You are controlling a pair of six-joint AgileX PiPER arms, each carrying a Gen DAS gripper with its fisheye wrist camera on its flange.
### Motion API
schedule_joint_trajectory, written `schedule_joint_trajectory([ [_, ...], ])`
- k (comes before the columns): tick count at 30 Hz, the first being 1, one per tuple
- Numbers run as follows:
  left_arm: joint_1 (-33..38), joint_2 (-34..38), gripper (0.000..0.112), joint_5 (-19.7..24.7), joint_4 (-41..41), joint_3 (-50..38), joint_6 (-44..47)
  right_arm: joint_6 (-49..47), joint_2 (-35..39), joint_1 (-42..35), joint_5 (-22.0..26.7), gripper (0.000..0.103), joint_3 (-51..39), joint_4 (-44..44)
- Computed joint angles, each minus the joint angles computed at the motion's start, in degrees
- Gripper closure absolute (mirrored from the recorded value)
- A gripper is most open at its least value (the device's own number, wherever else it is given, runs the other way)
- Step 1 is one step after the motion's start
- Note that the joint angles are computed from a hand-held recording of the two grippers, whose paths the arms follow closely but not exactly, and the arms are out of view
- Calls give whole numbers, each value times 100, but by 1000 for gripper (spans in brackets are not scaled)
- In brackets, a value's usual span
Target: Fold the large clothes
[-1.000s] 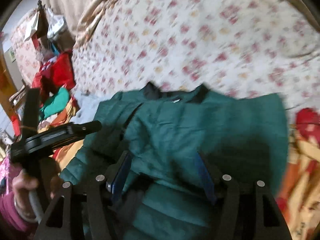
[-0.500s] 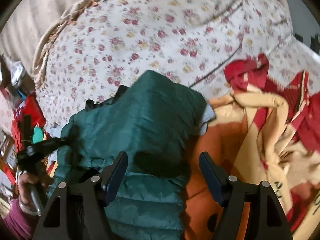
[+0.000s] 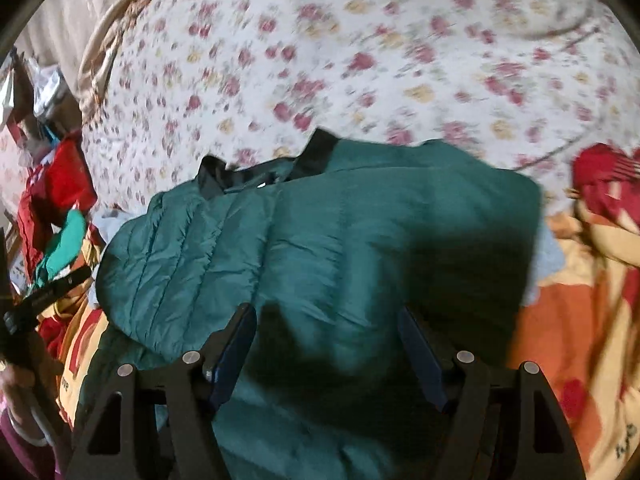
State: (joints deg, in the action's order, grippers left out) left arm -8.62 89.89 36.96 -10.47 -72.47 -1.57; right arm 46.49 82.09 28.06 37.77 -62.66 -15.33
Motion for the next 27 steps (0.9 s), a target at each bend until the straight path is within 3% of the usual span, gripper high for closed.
schedule_joint_trajectory([
  [2, 270, -1, 110, 87, -862, 53, 613, 39, 385, 117, 94, 31, -252, -148],
  [4, 456, 3, 102, 268, -1494, 1, 1038, 173, 621, 272, 206, 31, -411, -435],
  [5, 473, -8, 80, 339, -1566, -44, 1067, 220, 660, 328, 270, 31, -450, -540],
  [6, 475, -38, 48, 359, -1622, -45, 1081, 190, 657, 359, 334, 31, -488, -553],
  [8, 527, -209, 33, 271, -2095, 98, 1337, -42, 446, 289, 331, 31, -454, -269],
  [11, 297, -271, 33, 275, -1861, 3, 1074, 8, -279, 227, 345, 31, -155, -300],
  [15, -188, -121, 33, 119, -819, -181, 79, 621, -1085, 348, 1118, 31, 139, -1271],
  [18, -316, 97, 33, 68, -508, -236, -265, 347, -1436, -194, 1000, 31, 510, -942],
  [21, -432, 254, 33, 24, -285, -258, -493, -257, -1219, -614, 591, 39, 609, -454],
  [27, -811, 838, 33, 243, 722, -551, -1225, -385, 353, -758, 381, 40, -140, -710],
])
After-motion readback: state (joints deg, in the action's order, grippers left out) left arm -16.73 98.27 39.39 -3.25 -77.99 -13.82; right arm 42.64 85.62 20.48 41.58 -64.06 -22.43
